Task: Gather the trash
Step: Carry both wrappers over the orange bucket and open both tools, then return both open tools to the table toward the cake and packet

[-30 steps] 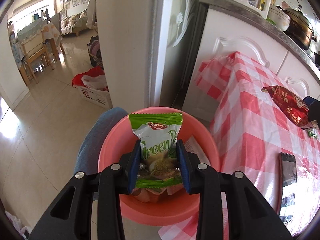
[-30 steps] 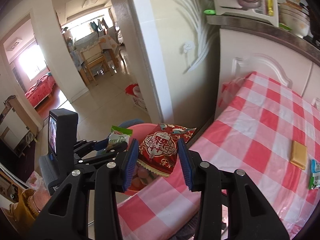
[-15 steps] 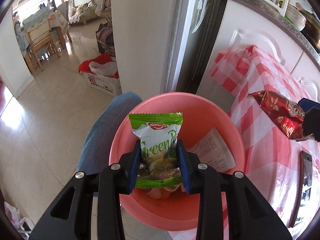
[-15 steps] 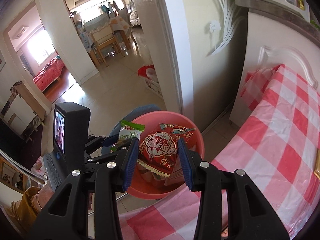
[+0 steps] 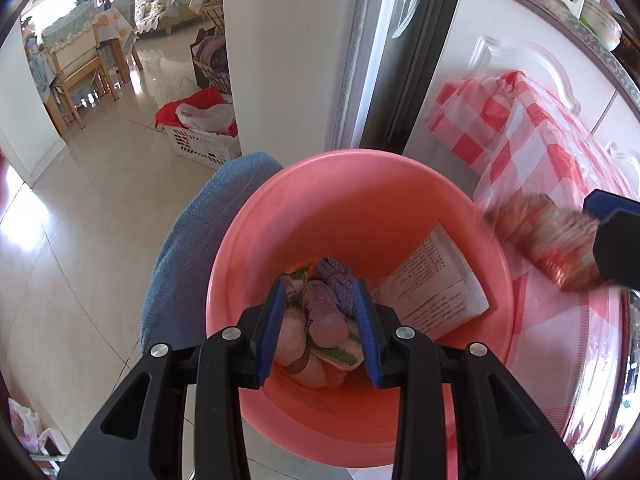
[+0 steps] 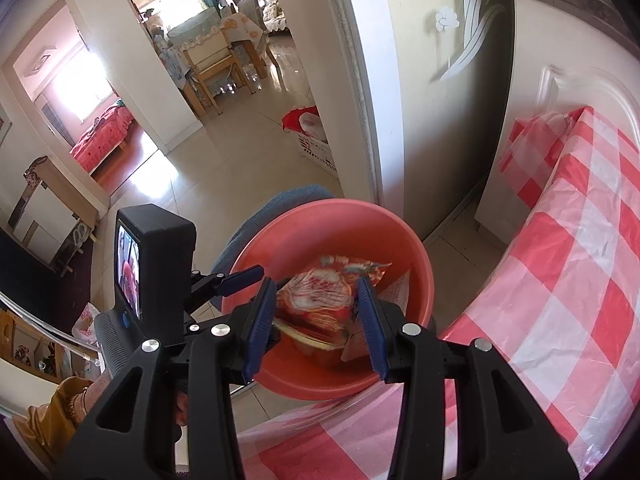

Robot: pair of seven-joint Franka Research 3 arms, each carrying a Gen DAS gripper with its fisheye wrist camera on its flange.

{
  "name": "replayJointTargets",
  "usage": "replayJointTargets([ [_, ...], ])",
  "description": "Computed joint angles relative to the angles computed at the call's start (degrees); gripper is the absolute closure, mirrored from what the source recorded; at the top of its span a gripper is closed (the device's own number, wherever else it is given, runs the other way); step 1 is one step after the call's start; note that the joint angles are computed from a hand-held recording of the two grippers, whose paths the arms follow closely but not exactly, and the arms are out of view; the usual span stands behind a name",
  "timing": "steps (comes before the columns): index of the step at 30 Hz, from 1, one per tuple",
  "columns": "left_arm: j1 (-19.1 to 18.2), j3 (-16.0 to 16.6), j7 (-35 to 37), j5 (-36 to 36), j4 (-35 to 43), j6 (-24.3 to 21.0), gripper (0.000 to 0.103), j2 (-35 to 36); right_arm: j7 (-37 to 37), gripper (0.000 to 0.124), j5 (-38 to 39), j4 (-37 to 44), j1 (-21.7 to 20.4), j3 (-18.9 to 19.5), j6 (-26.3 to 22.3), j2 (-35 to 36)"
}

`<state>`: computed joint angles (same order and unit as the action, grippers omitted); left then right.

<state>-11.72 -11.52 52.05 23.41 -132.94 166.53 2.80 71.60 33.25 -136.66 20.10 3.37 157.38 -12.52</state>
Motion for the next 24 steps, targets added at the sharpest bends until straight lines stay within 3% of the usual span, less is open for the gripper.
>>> replayJointTargets([
  [7,0.26,0.33,-1.48,0.92,-0.2,0.8,0.064,-0.36,0.82,0.068,3.37,-2.16,0.09,-0.7,4.1,-2.2],
  [10,0.15,0.46,-3.15,2.77,-0.05,0.67,0.05,-0.52,3.8,0.055,0.09,-4.2,-1.44,0.38,7.54,-4.32],
  [13,-0.04,0.17,-3.49,3.33,0.61,-0.36,0.046,-0.43,6.56,0.048,-2.62,-6.24,-2.46,0.53,9.73,-6.69],
  [14,-0.13,0.16,-3.94,3.81,0.66,-0.74,0.039,-0.56,7.89,0.045,-3.9,-6.92,-3.21,0.94,10.45,-7.41],
  [15,-0.47,0.35,-6.98,6.95,0.98,-1.29,0.025,-0.71,9.66,0.043,-5.65,-7.82,-4.41,1.7,11.31,-8.36],
  [21,-1.17,-0.36,-9.9,12.23,2.16,-2.43,0.023,-1.32,15.18,0.04,-11.14,-10.78,-7.63,1.92,12.14,-11.56],
  [24,-1.59,-0.75,-10.53,13.73,2.65,-3.08,0.022,-1.74,15.25,0.038,-11.23,-11.86,-7.03,-0.21,12.61,-12.58],
])
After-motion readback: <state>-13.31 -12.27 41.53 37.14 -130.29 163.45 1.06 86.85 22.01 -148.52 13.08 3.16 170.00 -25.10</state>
